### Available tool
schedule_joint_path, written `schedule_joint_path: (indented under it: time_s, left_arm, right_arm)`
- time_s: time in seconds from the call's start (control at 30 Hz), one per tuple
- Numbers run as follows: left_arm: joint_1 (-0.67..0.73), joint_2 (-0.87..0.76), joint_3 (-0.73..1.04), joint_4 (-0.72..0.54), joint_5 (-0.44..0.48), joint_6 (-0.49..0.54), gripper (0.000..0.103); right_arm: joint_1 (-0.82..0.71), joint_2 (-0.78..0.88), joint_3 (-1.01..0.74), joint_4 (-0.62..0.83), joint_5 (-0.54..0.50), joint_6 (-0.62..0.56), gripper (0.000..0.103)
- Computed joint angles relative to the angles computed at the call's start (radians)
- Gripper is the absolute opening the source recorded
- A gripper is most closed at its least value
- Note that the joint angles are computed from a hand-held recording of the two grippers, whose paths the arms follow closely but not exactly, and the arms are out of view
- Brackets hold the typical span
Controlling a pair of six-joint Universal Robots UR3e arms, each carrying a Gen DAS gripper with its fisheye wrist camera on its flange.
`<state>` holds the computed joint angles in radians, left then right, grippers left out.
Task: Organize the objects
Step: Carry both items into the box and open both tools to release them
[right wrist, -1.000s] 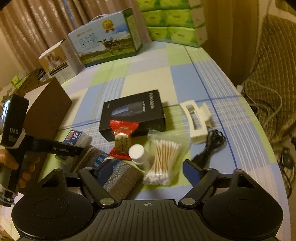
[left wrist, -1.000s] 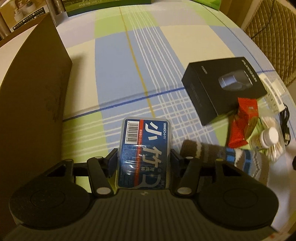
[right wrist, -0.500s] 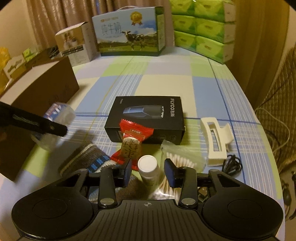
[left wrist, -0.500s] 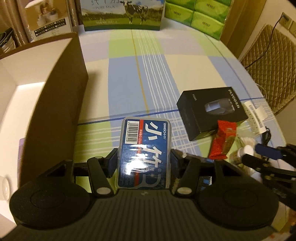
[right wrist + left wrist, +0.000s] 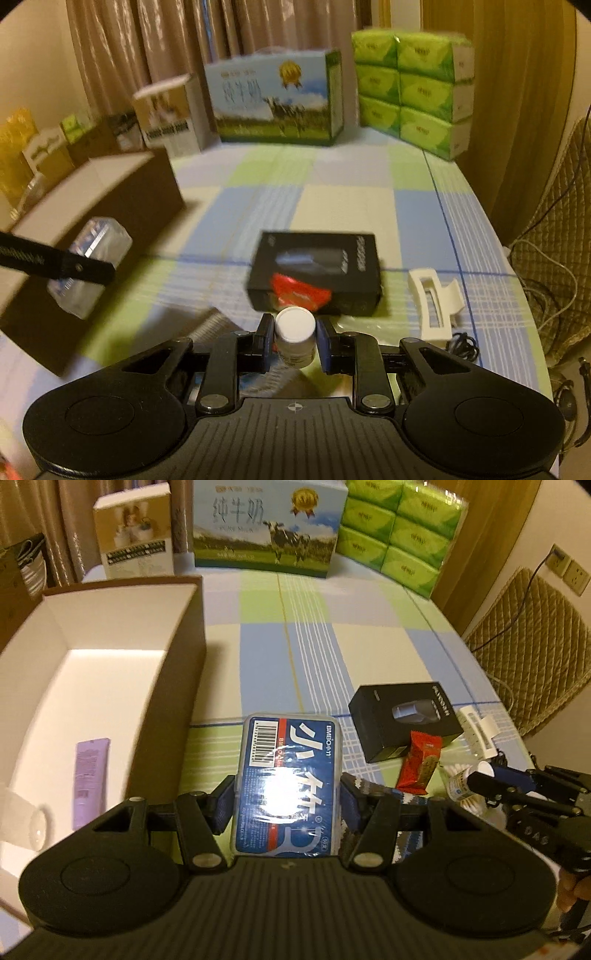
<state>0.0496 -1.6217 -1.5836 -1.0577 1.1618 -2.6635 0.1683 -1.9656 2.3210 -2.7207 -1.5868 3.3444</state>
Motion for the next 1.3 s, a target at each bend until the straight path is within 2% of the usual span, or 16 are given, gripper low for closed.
schedule_joint_path:
  time_s: [0.17,0.3,0.47,0.63,0.8,0.93,1.1,1.3]
  left_arm:
    - [0.102,0.087,-0.015,-0.078,-0.064,0.064,0.053]
    - [0.22,0.151,-0.004,-0.17,-0.131,0.143,0.053]
    - [0.361,0.188,0.024,-0.254,-0.191,0.224,0.053]
    - [0.498,0.177,0.083,-0.32,-0.236,0.306,0.053]
    - [0.588,0.109,0.16,-0.341,-0.252,0.36,0.053]
    - [0.618,0.029,0.226,-0.329,-0.243,0.382,0.053]
    - [0.591,-0.122,0.357,-0.308,-0.202,0.373,0.053]
    - [0.523,-0.328,0.543,-0.285,-0.147,0.334,0.053]
  right_arm:
    - [0.106,0.014,-0.104,0.045,-0.008,0.072,0.021]
    - [0.206,0.091,-0.211,0.042,0.007,0.121,0.021]
    - [0.326,0.255,-0.37,-0.025,0.031,0.152,0.021]
    - [0.425,0.484,-0.603,-0.073,0.033,0.163,0.021]
    - [0.496,0.701,-0.842,-0.052,0.014,0.152,0.021]
    - [0.518,0.855,-1.033,0.037,-0.02,0.145,0.021]
    - [0.524,1.032,-1.278,0.18,-0.061,0.142,0.021]
    - [0.518,1.178,-1.493,0.323,-0.105,0.132,0.021]
